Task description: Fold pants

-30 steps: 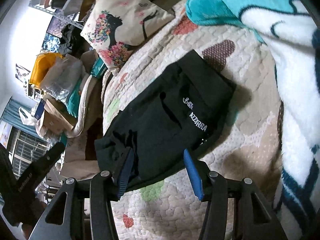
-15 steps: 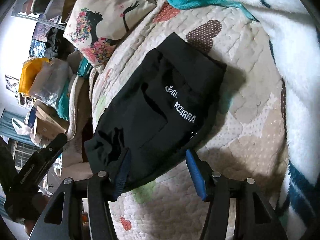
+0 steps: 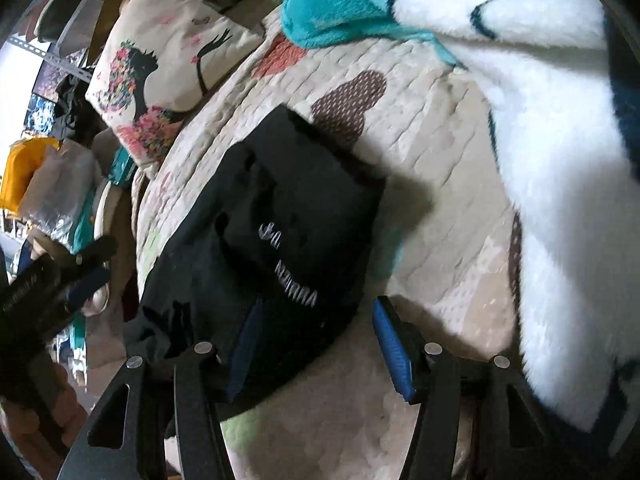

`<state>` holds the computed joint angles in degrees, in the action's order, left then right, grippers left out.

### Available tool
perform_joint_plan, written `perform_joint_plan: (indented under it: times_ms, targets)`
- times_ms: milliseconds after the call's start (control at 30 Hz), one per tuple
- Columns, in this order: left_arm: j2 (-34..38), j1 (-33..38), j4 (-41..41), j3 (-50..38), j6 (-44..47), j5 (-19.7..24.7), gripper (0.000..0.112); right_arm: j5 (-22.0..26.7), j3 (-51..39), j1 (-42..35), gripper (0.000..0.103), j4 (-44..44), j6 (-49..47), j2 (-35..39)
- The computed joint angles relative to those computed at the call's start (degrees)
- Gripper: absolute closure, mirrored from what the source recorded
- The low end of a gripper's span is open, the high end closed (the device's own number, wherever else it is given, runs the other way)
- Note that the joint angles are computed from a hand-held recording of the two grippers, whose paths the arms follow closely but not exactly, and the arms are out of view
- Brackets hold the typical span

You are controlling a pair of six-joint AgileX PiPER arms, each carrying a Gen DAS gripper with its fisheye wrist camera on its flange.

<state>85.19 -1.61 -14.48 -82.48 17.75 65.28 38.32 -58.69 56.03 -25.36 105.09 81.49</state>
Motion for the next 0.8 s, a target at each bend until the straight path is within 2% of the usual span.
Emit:
perform_joint_plan:
  times_ms: [133, 400, 500, 533, 600, 633, 700, 800]
  targets:
    - [5.88, -6.27, -0.45, -3.38, 0.44, -0.15, 0.051, 3.79, -1.34, -0.77, 0.041, -2.64, -0.02, 1.12]
    - [19.5, -12.36, -6.52, -13.1, 0.1, 3.57, 0.051, 0.8, -0.34, -1.92, 0.039, -4.8, -1.01, 1.59]
    - [20.98, -15.4, -4.06, -13.68, -0.02, 3.51, 0.051, -0.8, -0.47, -2.68, 0.04, -4.54, -2.78, 1.92]
    - [20.64, -17.0, -1.36, -13.2, 0.18, 2.92, 0.053, -1.66, -0.19, -2.93, 0.044, -4.5, -3.35, 1.71]
    - [18.73, -19.27, 3.5, -10.81, 0.69, 0.55, 0.086, -2.92, -0.27, -3.72, 0.057, -2.64, -6.12, 1.63]
    - [18.07, -19.03, 3.51, -10.2, 1.34, 0.32, 0.088, -3.64, -0.22, -4.19, 0.071, -1.33, -7.77, 1.55]
    - [17.14, -16.25, -0.64, -10.29, 3.38, 1.84, 0.095, -4.15, -0.12, -4.41, 0.075, -0.56, -9.01, 1.13]
    - [15.02, -11.91, -5.12, -10.74, 4.09, 4.14, 0.096, -2.5, -1.74, -2.86, 0.08, -3.46, -9.1, 0.7]
